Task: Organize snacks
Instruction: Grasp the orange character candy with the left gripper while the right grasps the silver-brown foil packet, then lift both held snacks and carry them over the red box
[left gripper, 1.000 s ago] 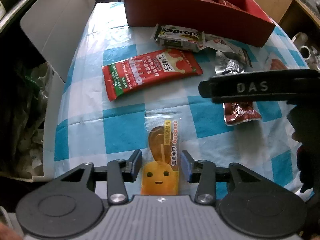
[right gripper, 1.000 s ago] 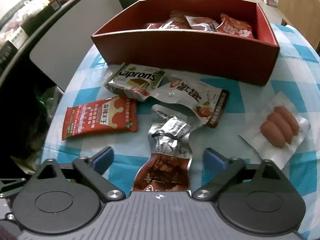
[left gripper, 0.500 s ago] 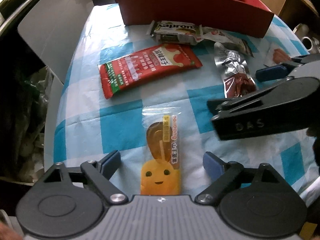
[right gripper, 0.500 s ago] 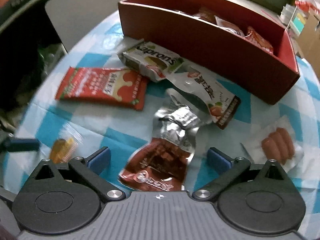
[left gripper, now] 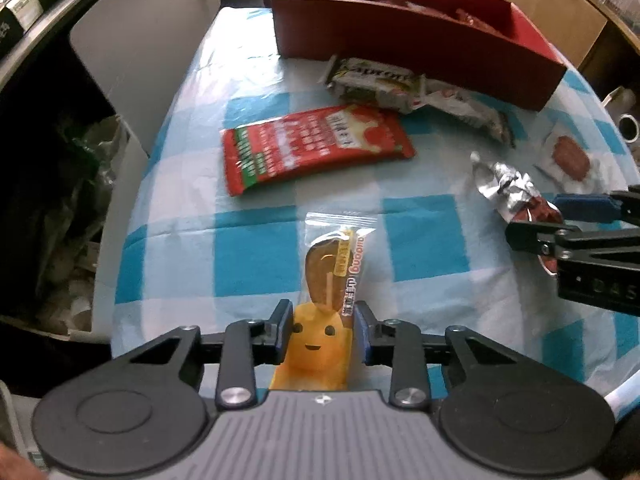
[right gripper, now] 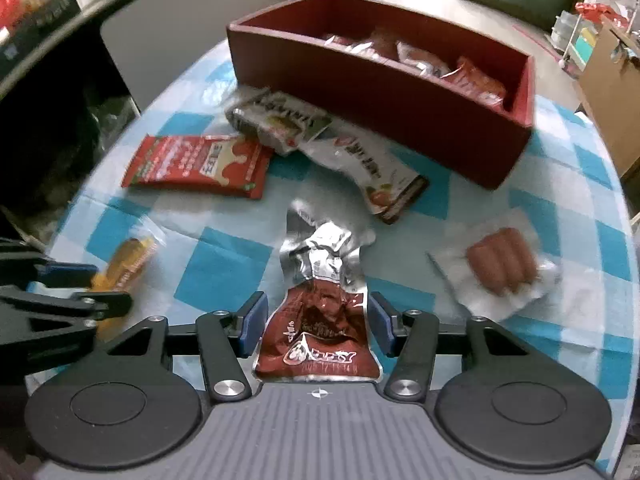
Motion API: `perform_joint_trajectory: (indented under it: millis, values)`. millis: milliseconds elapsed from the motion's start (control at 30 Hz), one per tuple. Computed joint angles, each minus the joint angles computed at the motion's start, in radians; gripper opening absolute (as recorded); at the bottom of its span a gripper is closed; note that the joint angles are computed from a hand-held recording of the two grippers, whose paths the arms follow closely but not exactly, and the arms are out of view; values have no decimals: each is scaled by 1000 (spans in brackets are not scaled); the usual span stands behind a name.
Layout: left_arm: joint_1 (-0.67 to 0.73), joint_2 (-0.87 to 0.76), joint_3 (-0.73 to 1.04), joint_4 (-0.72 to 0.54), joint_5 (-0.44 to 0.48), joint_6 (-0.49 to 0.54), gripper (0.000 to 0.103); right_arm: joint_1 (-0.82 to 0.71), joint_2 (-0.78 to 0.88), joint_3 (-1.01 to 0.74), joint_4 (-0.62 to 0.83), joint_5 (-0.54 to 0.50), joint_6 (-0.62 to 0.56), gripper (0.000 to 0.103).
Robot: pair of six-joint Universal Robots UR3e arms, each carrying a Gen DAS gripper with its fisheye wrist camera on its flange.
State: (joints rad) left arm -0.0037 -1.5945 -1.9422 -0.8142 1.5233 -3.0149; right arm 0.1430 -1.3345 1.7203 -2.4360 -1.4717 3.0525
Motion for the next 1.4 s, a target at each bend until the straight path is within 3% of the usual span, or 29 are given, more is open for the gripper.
perform_joint_trajectory:
  millis: [100, 233, 333, 433, 467, 533, 567, 633, 700, 800, 900, 1133, 1400]
  values:
    - [-46, -33, 24, 7, 35, -16, 27, -33, -27, 28, 8, 19, -3, 62]
    - [-75, -48, 23, 39, 73, -12, 34, -58, -24, 67, -2, 38, -33, 62]
    - [-56, -65, 40, 25, 82, -58, 54, -56, -9, 64, -3, 20, -32, 63]
    - [-64, -85, 21, 79, 135, -63, 87, -53, 21, 45, -18, 16, -17, 75]
    - [-61, -87, 11, 95, 141, -59, 87, -45, 33, 37, -26, 4, -18, 76]
    - [-29, -70, -5, 90, 94, -58, 81, -24, 49, 25, -34, -24, -31, 76]
    - [-2, -53, -11, 70, 43, -52, 66, -15, 53, 25, -43, -33, -35, 76]
    - [-6, -31, -16, 68, 25, -23, 36, -14, 49, 29, -45, -37, -43, 73]
    - [-32, -28, -13, 70, 41, -10, 30, -30, 28, 43, -38, -21, -48, 61]
    - [-33, -38, 23, 25, 10, -25, 26, -88, -11, 72, -10, 55, -35, 50]
    - [-5, -35, 53, -17, -61, -44, 22, -94, -23, 85, -11, 64, -35, 49]
    - [3, -27, 99, -32, -130, -85, 20, -128, -46, 87, -13, 128, -24, 43]
    - [-18, -77, 112, -52, -72, -61, 22, -155, -56, 108, -7, 145, -34, 44]
